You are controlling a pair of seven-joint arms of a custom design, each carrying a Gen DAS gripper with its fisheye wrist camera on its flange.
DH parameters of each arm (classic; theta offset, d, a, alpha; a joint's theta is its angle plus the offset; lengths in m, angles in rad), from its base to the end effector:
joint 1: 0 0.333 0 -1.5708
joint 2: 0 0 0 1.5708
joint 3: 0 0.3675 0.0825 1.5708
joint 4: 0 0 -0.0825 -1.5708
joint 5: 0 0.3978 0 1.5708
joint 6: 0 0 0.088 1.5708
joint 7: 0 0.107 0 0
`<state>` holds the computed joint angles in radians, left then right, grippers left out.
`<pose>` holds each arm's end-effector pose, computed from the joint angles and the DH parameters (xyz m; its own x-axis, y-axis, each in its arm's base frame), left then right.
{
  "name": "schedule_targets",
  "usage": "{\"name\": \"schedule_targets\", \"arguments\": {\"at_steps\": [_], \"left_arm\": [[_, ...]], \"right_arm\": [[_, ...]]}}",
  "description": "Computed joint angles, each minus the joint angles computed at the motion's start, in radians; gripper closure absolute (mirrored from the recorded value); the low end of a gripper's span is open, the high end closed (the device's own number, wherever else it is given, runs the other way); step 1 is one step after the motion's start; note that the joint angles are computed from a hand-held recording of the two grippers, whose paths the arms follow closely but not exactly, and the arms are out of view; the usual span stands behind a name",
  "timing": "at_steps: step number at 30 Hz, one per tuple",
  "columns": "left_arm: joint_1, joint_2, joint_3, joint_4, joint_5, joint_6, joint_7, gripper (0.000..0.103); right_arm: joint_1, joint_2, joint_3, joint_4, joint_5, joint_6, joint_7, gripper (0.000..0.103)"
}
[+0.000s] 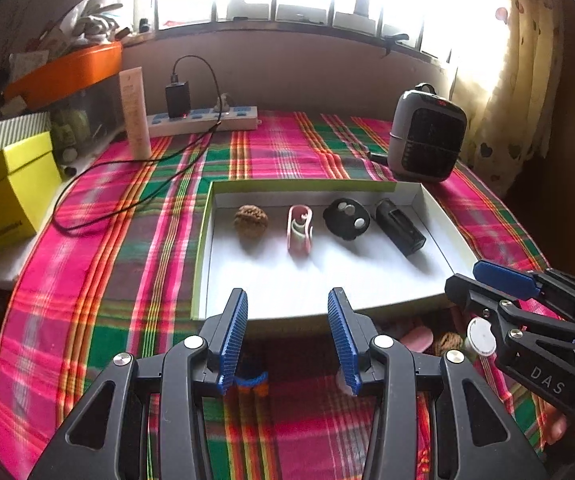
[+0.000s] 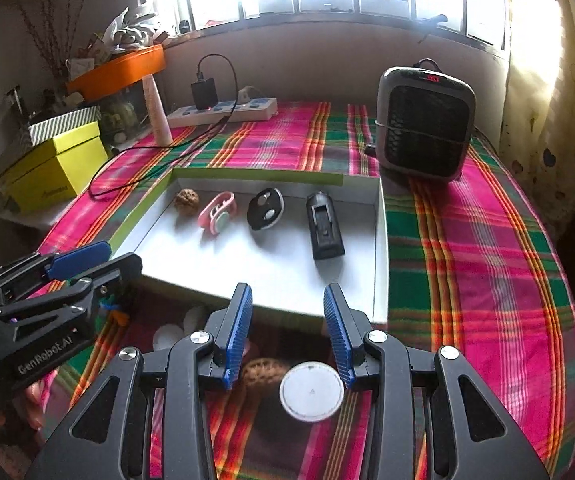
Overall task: Organize objects
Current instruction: 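Move the left gripper to the blue-and-orange knotted toy while the right reaches the green spool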
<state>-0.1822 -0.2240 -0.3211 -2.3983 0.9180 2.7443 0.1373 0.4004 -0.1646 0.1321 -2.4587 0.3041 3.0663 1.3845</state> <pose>0.4177 -0.2743 0.4882 0.1131 -0.9898 0.0864 -0.6915 -0.1409 -0.7085 0.4498 0.2402 0.4894 0.4450 -0.8923 -0.0762 -0.6655 -0.2726 -0.6949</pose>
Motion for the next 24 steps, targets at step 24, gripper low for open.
{"name": "schedule_targets", "arguments": {"at_steps": [24], "left_arm": [[0.037,-0.111,-0.031,-0.173,-0.087,0.132,0.018,0.058]], "right_arm": [[0.04,-0.1,-0.029,-0.143,0.027,0.073,-0.016,0.058]]}}
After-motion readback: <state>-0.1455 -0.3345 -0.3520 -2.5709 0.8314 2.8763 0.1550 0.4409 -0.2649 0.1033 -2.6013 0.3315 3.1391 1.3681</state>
